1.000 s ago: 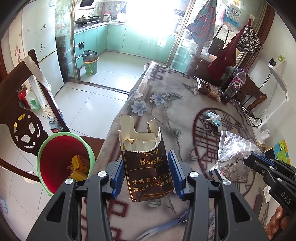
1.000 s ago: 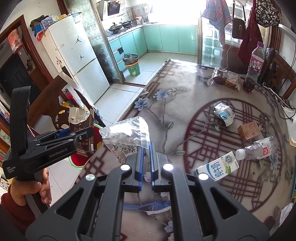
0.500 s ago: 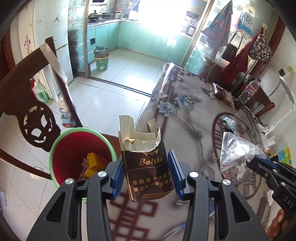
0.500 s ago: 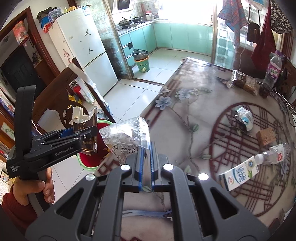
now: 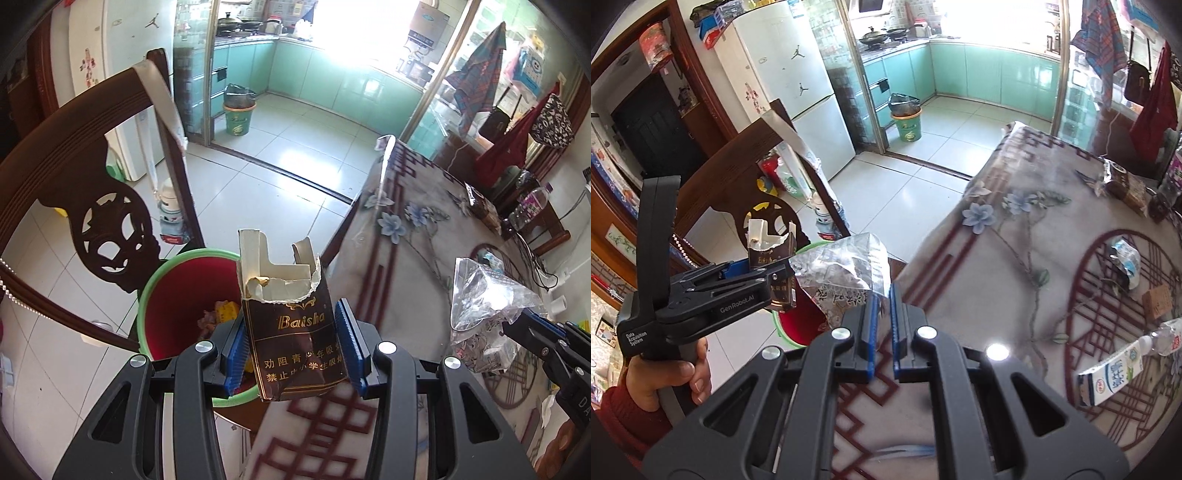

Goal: Collect trash

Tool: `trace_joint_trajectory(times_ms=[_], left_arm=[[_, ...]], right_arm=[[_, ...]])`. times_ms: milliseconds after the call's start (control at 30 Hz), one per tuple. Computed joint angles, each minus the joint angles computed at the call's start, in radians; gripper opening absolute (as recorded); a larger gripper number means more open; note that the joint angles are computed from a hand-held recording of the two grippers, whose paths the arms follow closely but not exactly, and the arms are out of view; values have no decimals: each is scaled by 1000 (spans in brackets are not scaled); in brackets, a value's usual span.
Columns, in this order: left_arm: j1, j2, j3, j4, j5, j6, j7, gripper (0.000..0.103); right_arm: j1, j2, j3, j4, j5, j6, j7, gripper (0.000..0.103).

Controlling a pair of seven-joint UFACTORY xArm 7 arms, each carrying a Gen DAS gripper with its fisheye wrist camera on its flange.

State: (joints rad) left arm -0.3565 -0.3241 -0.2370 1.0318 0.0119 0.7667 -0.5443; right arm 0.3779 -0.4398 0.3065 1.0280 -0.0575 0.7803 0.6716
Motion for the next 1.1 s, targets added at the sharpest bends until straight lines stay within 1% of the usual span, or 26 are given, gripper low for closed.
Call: trace_joint_trajectory(times_ms=[233,433,567,767,933,1100], left_arm=[[34,-15,24,-33,13,20,0,42],[74,-7,44,-67,36,35,-1,42],[94,5,56,-84,46,44,5,42],[107,45,70,-81,45,60,22,42],[113,62,74,-72,48,61,30,42],[119,76,74,-60,61,54,25,42]], right_arm=[[36,123,-10,62,41,-73,-33,6],[73,243,-33,112,105,-128,-68,6],[85,310,-32,155,90,-122,-70,6],[107,390,-44,210,111,-112,-107,6],[117,428,-50,243,118,-103,-127,6],[120,446,-56,265,118,-90,-132,9]])
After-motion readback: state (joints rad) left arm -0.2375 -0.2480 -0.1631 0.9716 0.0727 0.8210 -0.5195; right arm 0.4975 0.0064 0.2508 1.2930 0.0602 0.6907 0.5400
